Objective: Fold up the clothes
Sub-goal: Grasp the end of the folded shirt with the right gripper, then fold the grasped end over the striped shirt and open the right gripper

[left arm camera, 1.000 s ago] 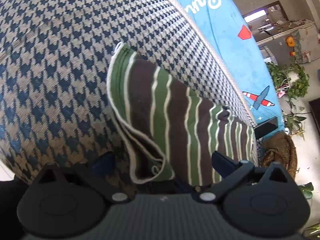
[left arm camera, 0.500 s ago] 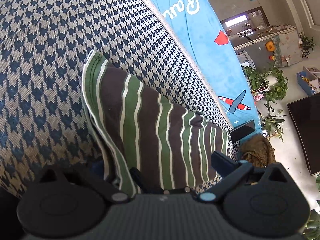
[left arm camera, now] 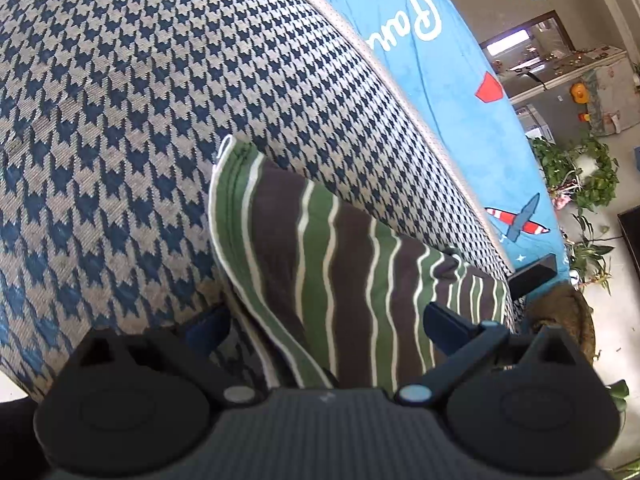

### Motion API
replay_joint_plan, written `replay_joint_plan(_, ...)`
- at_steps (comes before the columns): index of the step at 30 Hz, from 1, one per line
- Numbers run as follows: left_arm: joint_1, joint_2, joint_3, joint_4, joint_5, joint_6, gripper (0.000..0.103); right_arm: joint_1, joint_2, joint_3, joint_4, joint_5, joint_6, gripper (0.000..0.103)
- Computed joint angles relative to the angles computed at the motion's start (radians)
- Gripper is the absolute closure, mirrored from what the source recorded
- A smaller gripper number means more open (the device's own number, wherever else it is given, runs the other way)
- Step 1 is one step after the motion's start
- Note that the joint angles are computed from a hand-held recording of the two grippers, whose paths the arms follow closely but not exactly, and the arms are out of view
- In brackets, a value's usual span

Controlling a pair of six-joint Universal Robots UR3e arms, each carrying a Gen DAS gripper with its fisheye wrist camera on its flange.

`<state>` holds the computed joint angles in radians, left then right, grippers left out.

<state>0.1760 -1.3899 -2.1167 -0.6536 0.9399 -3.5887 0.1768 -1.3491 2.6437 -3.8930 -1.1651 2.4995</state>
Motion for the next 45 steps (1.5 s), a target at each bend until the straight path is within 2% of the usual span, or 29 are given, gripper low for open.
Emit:
replay_joint_plan(5, -0.035, -0.125, 0.085, 0.041, 0.062, -0.033, 0.002, 0.002, -0.044, -0.028, 0.066, 0.0, 0.054, 0.098)
replay_joint_plan(8, -0.044, -0.165, 0.104, 0.082, 0.083, -0.053, 0.01, -0.002, -0.069, -0.025, 0.086, 0.002, 0.068, 0.098)
replay_joint_plan(11, -0.058, -0.186, 0.112, 0.115, 0.116, -0.069, 0.023, -0.041, -0.137, -0.005, 0.136, 0.036, 0.066, 0.098)
replay_joint_plan(13, -0.073, -0.193, 0.119, 0.125, 0.148, -0.074, 0.04, -0.051, -0.161, -0.003, 0.161, 0.049, 0.076, 0.097)
replay_joint_plan(15, -0.077, -0.192, 0.109, 0.143, 0.157, -0.082, 0.047, -0.064, -0.183, -0.002, 0.186, 0.062, 0.079, 0.097)
replay_joint_plan(19, -0.101, -0.201, 0.114, 0.161, 0.189, -0.106, 0.051, -0.077, -0.233, -0.002, 0.242, 0.074, 0.072, 0.097)
replay_joint_plan(25, -0.143, -0.207, 0.118, 0.189, 0.248, -0.12, 0.061, -0.052, -0.203, -0.029, 0.242, 0.052, 0.08, 0.097)
replay_joint_plan(32, -0.176, -0.212, 0.118, 0.197, 0.28, -0.149, 0.061, -0.057, -0.198, -0.034, 0.257, 0.061, 0.071, 0.097)
replay_joint_plan(35, -0.177, -0.193, 0.098, 0.204, 0.295, -0.177, 0.061, -0.07, -0.235, -0.042, 0.351, 0.087, 0.054, 0.095)
replay_joint_plan(37, -0.2, -0.177, 0.108, 0.191, 0.378, -0.198, 0.058, -0.104, -0.281, -0.031, 0.413, 0.119, 0.033, 0.086)
replay_joint_plan(41, -0.272, -0.146, 0.134, 0.166, 0.599, -0.263, 0.046, -0.203, -0.4, -0.006, 0.558, 0.197, 0.009, 0.08)
replay_joint_plan(43, -0.298, -0.14, 0.135, 0.18, 0.632, -0.264, 0.038, -0.287, -0.487, 0.001, 0.67, 0.254, 0.02, 0.075)
replay_joint_plan(45, -0.352, -0.162, 0.178, 0.164, 0.7, -0.24, 0.033, -0.357, -0.554, -0.002, 0.763, 0.291, 0.032, 0.075)
